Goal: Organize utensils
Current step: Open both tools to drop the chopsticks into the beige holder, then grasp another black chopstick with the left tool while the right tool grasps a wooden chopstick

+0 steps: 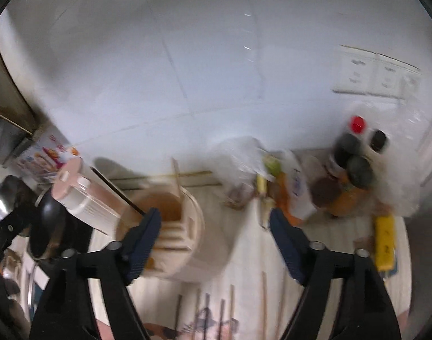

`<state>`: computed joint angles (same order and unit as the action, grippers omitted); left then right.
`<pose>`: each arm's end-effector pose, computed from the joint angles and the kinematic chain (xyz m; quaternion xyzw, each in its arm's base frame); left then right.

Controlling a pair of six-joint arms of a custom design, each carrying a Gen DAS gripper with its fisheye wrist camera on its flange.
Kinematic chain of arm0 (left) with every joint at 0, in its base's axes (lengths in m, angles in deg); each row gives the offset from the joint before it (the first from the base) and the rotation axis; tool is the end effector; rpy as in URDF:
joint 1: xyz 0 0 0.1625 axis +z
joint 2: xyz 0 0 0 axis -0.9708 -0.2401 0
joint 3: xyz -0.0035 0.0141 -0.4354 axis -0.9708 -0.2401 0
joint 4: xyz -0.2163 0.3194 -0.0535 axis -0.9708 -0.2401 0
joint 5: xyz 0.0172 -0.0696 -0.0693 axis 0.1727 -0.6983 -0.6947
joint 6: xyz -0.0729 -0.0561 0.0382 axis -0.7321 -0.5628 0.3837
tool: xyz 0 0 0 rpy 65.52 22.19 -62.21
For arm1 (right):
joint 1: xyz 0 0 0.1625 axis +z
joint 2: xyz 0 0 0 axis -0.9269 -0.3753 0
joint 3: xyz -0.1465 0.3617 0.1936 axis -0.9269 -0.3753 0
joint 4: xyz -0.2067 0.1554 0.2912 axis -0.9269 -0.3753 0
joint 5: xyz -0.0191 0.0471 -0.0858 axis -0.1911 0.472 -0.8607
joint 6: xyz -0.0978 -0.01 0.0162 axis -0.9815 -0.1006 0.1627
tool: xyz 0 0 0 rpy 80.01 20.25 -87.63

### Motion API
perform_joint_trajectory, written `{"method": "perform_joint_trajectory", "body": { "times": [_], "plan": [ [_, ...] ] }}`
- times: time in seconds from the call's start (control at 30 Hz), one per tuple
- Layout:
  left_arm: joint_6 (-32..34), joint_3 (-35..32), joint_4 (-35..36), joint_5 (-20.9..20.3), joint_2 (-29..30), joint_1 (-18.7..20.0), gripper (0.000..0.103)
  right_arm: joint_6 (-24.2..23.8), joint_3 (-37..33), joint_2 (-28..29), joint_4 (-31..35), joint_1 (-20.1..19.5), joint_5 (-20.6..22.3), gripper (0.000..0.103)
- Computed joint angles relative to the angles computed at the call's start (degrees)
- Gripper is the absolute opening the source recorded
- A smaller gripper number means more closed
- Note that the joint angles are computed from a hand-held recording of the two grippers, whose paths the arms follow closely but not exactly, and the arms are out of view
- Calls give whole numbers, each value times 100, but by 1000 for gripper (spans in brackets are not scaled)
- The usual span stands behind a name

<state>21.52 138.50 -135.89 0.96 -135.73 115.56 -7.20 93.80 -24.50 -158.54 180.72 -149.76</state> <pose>-0.4400 -0.6449 0.3568 0.0633 0.8690 -0.3447 0.3492 0.3525 -0.6648 0.3807 0.0777 -0.9059 0.3072 0.2810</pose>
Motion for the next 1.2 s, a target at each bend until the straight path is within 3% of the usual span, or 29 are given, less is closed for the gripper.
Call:
{"method": "perform_joint_trajectory", "body": {
  "times": [0.13, 0.3, 0.33, 0.4, 0.5, 0.63, 0.73, 1.0, 1.07, 1.1, 1.2],
  "plan": [
    [-262, 595, 130, -426, -167, 105, 103, 229, 803, -346, -225, -92, -295, 89],
    [-517, 1227, 352, -586, -166, 222, 103, 741, 1522, -637, 197, -379, -377, 87],
    [-587, 1311, 429, -668, -145, 261, 103, 803, 1641, -679, 231, -436, -377, 84],
    [-633, 1565, 409, -910, -115, 356, 103, 1076, 1870, -731, 577, -627, -366, 62],
    [-666, 1827, 425, -1264, -50, 489, 101, 1236, 2152, -741, 764, -838, -359, 52],
    [-552, 2154, 279, -1666, 4, 640, 99, 1267, 2416, -722, 854, -1016, -339, 48],
    [-526, 2315, 229, -1881, 54, 690, 85, 1270, 2469, -655, 915, -1046, -376, 46],
    [-400, 2498, 44, -2243, 140, 821, 73, 1243, 2461, -514, 1028, -1124, -460, 41],
    [-354, 2528, -18, -2294, 175, 844, 63, 1226, 2451, -489, 1037, -1150, -487, 41],
    [-329, 2531, -33, -2325, 191, 855, 53, 1226, 2442, -481, 1051, -1156, -494, 41],
    [-247, 2588, -196, -2361, 183, 858, 43, 1218, 2416, -454, 1082, -1179, -525, 40]
  ]
}}
